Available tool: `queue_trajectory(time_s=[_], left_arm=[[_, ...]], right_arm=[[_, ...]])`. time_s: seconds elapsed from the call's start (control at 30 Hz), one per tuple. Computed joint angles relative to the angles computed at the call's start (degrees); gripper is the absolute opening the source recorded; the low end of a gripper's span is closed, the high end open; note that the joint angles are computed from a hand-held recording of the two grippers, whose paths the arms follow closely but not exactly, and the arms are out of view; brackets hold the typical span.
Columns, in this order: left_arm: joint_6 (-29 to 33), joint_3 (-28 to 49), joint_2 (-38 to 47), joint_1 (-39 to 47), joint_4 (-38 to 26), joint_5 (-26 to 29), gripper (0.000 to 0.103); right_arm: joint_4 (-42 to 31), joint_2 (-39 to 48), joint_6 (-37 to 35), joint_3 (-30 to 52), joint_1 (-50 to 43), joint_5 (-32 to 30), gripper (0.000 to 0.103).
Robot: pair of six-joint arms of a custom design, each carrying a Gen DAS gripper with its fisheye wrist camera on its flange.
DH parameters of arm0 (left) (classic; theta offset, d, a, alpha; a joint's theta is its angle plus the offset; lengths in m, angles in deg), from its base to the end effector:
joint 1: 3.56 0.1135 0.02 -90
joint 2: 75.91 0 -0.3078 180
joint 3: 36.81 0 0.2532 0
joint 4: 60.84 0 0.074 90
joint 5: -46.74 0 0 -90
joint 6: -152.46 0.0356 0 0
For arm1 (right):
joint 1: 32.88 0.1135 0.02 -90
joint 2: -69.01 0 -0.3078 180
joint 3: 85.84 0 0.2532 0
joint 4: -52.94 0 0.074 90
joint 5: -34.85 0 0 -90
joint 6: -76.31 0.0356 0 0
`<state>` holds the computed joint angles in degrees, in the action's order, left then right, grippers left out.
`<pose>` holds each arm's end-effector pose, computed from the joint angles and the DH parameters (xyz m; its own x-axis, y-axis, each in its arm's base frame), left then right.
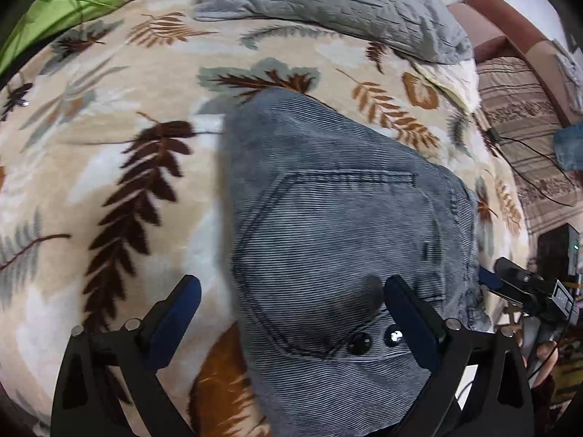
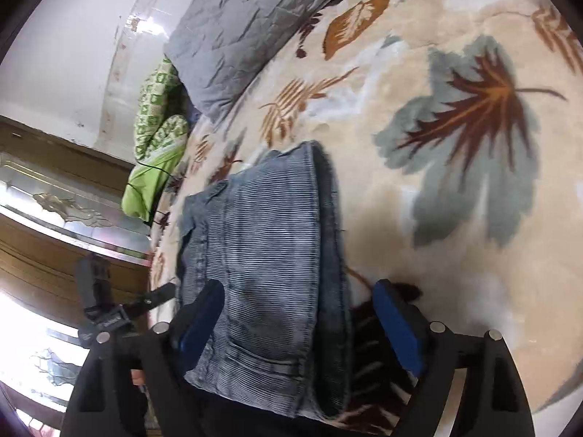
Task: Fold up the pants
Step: 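Grasp the folded jeans edge with the left gripper while the right gripper grasps the hem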
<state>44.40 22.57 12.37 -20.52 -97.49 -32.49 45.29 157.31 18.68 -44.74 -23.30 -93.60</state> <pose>0.2635 -0.0873 0.1996 -0.9396 -0.0319 -0.3408 0.0728 0.9542 -0.2900 0.2345 0.0620 0.1521 -0.9397 0.2666 -0.2140 0.0234 0.6748 0.7377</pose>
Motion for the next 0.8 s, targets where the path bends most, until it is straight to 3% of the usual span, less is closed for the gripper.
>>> queue_trajectory(time_s=[0.07,0.23,0.5,0.63,0.73,0.8], left_arm=[[0.35,-0.34,0.41,-0.01,0.82,1.63,0.088],[0.43,-1.76,-0.28,0.39,2.48,2.67,0.085],[0.18,-2.83,0.2,1.17,3.99,3.86,0.085],[-0.34,-2.99,0.08,1.83,4.4,5.31,0.083],[-0.39,-2.83,-0.35,0.76,4.33,4.11,0.076],[-0.46,-2.71,-0.91,0.27,4.51,3.88,0.06]], right_arm=[[4.15,2.39,2.06,-0.25,1.31,-3.7,0.086],[10.56,4.73,5.35,-1.37,2.95,-5.48,0.086],[18.1,6.14,8.31,-3.59,3.86,-9.45,0.084],[17.95,7.66,8.64,-2.73,4.75,-7.74,0.084],[15.84,6.67,8.06,-1.69,5.98,-5.79,0.083],[12.82,5.46,6.75,-0.35,8.44,-2.34,0.076]])
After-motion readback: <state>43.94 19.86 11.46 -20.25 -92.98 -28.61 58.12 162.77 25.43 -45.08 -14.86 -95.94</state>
